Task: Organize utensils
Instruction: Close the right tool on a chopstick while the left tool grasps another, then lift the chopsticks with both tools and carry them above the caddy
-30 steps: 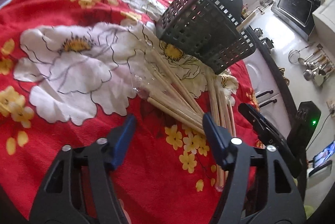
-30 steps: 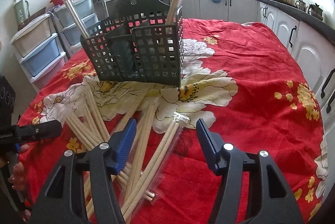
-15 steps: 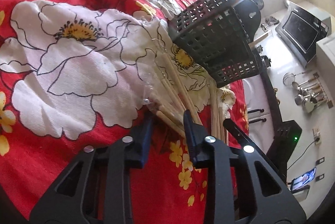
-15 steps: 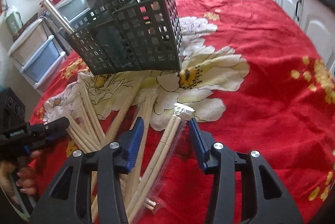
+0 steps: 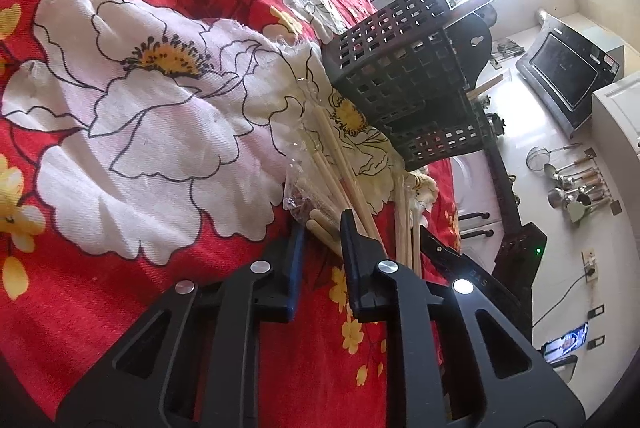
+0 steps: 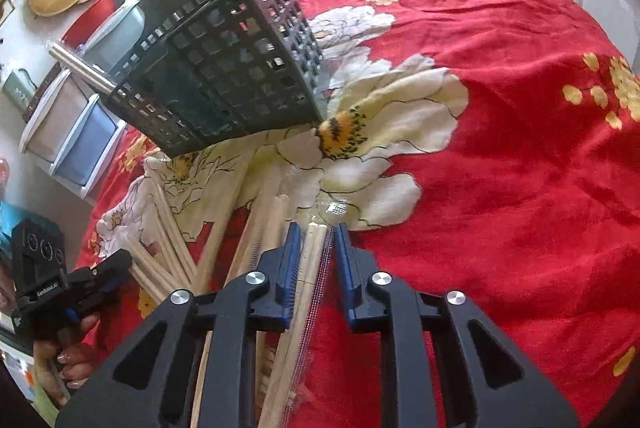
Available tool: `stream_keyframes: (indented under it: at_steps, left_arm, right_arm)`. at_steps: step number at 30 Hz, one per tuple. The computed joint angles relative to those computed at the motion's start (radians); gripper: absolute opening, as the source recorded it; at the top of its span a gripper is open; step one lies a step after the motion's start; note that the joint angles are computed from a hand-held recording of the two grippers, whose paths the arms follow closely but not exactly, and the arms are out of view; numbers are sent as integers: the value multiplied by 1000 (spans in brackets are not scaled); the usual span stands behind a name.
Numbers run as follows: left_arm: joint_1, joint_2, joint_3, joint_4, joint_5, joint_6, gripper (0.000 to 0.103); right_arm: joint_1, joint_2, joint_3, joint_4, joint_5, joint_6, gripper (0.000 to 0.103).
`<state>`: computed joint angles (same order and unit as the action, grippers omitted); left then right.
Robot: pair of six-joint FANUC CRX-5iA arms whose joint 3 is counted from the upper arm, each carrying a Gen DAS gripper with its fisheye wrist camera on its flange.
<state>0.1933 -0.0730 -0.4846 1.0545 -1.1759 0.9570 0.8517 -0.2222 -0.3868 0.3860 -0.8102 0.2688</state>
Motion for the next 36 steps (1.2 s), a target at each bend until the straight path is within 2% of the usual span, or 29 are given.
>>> stream_keyframes:
  at_steps: [7,12,36]
  left_arm:
    - [15,-4,-6,10,-8,-16,9]
    - [27,-13,-8,18,-6,-33,9]
    - [39,-144,9,67,130,-190,5]
  right_arm:
    - [13,-20,-25,52,-12,-52,8]
    - [21,-42,-46,93,-15,-83,8]
    - [77,-141,-96,388,76,-216,6]
